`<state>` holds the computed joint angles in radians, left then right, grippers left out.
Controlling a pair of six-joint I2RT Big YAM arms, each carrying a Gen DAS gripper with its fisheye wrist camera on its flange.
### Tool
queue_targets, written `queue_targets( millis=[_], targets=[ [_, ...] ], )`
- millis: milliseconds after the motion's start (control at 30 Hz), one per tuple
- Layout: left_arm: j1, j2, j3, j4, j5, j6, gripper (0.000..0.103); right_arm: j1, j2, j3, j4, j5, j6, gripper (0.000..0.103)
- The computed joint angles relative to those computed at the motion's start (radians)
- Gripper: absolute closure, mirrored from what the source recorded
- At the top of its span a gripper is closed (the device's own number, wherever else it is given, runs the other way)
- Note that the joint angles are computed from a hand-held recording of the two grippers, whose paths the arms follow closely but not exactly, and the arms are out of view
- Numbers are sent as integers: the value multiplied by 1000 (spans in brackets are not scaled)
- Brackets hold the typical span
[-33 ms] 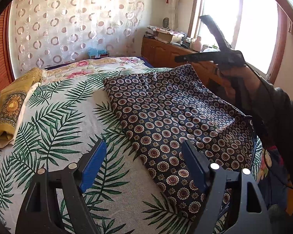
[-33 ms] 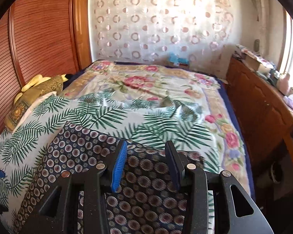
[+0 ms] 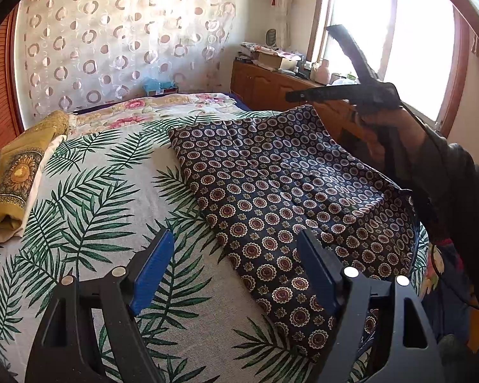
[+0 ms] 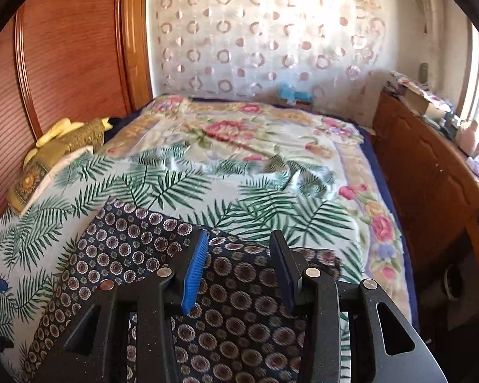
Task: Fold small clothes
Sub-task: 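Lay the lifted robe edge over the robe body with the right gripper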
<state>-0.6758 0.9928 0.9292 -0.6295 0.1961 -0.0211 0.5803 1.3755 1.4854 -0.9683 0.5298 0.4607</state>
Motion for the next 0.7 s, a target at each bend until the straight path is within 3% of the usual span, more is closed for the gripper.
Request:
queue_targets(
  millis=[167, 367, 633, 700],
  targets=[
    [-1, -3, -7, -1, 0, 3, 23, -91, 50, 2, -92, -55, 47, 61],
    [-6, 1, -13, -9, 4, 4, 23, -114, 33, -26, -94, -62, 60, 61],
    [-37, 5, -11, -41, 2, 30, 23, 68, -99, -79, -116, 77, 98, 61],
    [-44, 7, -15, -43, 1, 31, 23, 126, -142, -123, -107, 113, 116, 53]
  ],
)
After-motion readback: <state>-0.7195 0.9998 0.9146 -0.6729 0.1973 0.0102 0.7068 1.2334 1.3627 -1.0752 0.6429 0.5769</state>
